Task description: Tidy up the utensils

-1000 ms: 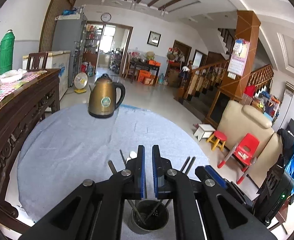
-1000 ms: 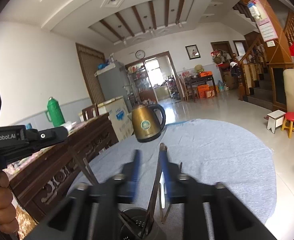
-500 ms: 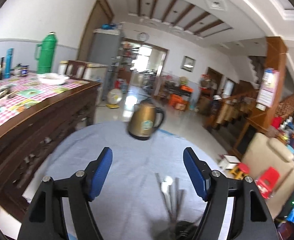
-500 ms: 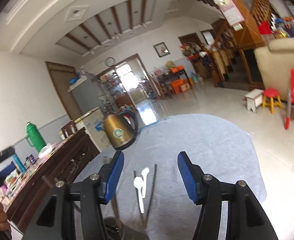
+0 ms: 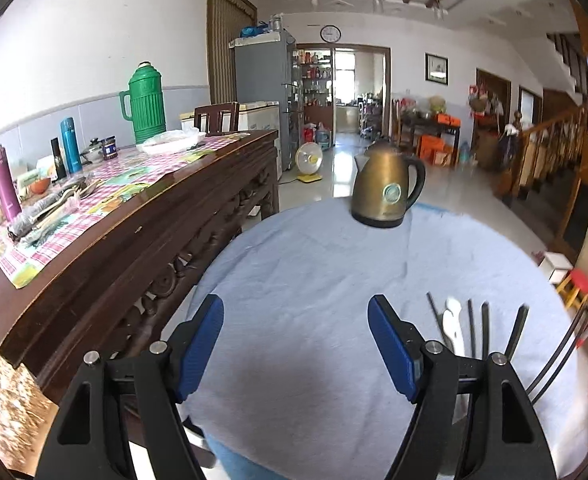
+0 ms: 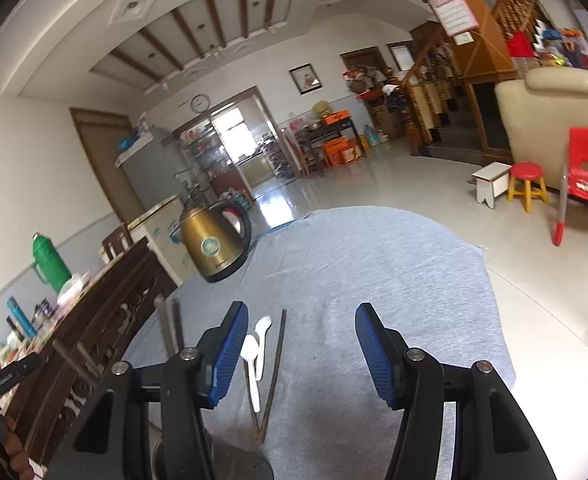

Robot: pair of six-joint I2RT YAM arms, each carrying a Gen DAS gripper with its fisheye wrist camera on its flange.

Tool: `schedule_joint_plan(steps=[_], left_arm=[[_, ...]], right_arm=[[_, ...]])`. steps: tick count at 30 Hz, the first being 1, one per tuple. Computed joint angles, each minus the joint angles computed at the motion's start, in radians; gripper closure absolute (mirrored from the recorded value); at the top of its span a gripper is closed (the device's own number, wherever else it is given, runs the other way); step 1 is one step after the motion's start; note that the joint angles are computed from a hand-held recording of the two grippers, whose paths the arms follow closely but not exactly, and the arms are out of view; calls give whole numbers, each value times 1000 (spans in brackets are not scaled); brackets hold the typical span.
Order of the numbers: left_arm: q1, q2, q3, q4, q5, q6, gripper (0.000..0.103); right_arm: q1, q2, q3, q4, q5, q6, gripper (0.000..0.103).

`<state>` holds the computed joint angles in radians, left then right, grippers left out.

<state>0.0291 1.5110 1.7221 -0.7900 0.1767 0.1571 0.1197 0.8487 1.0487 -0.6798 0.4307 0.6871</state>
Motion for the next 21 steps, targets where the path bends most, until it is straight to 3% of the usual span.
schedule_joint_plan(steps=[12, 21], left_arm=[[-11, -53, -66, 21, -13, 81, 26], [-36, -82, -130, 63, -76, 122, 25]], right_arm=[[141, 45, 41, -44, 66, -10, 43], [176, 55, 61, -87, 100, 2, 43]])
